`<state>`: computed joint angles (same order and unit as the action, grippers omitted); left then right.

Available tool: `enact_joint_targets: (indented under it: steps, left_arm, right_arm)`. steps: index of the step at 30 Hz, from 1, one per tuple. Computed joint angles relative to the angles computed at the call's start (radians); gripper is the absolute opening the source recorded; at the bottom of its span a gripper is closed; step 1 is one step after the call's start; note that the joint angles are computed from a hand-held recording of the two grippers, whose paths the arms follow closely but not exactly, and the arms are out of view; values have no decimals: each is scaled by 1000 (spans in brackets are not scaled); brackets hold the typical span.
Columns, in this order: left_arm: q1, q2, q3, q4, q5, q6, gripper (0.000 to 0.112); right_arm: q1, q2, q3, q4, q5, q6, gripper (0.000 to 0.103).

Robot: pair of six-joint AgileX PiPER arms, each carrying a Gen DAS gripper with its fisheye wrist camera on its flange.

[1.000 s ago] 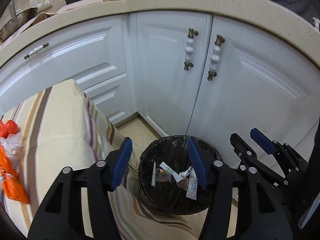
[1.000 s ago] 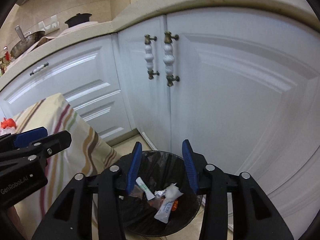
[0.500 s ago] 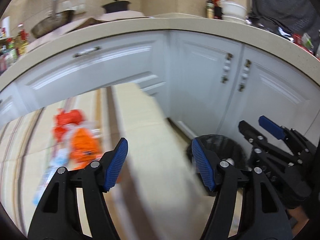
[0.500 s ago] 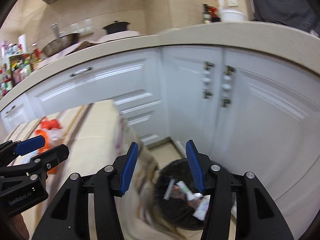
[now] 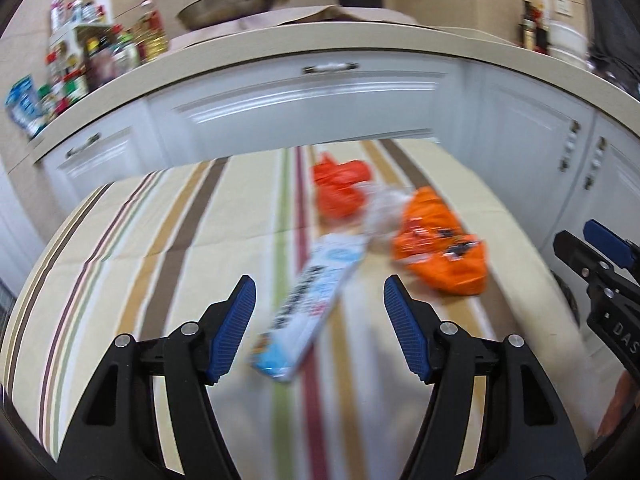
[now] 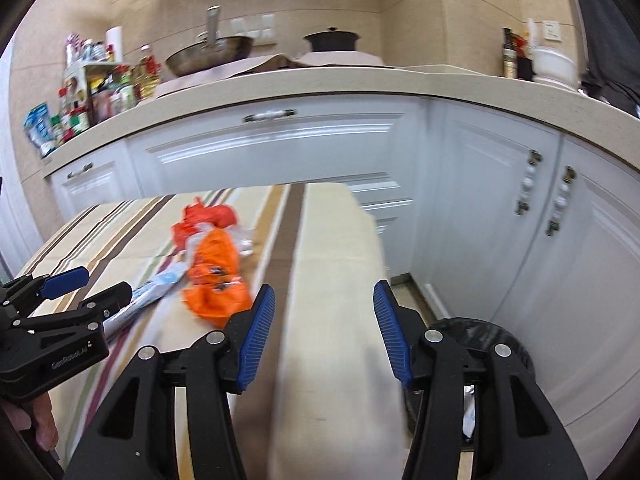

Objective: Collect trash
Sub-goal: 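Move both grippers back over the table trash, then grasp the orange printed bag with the right gripper while the left gripper grasps the blue-white tube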

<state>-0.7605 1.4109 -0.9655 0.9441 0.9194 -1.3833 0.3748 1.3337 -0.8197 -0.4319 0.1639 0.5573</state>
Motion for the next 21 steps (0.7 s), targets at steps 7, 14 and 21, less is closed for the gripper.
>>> enact_joint_targets:
  steps: [7, 14, 21]
  left_arm:
    - [62, -65, 84, 8, -49, -10, 68]
    - [126, -51, 104, -33, -141, 48, 69]
    - [186, -24, 101, -107, -232, 139, 59]
  right_arm:
    - [102, 47, -49, -183, 49, 187, 51]
    - [144, 78, -81, -219, 79, 225, 51]
    - [160, 103, -106, -205, 92, 210, 53]
